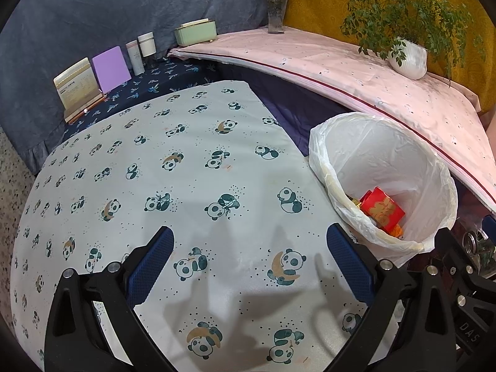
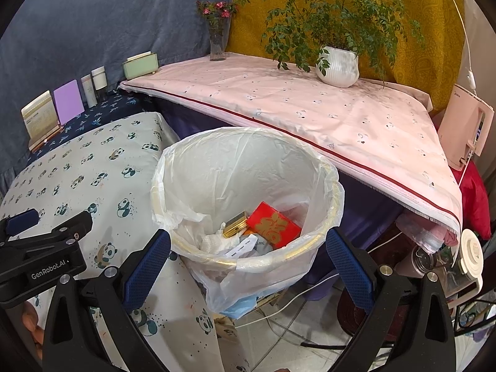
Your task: Collect trash
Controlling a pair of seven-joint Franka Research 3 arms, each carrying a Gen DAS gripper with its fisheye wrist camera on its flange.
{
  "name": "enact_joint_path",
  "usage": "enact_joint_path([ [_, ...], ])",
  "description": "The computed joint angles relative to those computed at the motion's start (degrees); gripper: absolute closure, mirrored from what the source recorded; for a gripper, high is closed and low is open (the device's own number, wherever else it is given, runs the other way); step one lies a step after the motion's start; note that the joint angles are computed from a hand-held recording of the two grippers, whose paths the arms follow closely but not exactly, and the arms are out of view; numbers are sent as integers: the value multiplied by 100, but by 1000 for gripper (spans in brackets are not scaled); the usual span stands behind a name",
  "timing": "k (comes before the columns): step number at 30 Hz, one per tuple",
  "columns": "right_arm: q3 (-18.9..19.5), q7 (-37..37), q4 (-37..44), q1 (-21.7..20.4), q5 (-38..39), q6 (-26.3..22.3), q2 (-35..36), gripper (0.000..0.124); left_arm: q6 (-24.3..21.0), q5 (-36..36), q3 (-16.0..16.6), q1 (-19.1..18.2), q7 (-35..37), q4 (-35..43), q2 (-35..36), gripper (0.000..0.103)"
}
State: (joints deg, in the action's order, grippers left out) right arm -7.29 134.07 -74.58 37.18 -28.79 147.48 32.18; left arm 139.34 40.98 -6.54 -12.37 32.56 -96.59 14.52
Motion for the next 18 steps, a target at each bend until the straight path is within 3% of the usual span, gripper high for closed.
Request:
enact_joint_path([
  [18,6,-61,27,-4,38,-15,33,28,-29,39,0,-5,-19,0,7,9],
])
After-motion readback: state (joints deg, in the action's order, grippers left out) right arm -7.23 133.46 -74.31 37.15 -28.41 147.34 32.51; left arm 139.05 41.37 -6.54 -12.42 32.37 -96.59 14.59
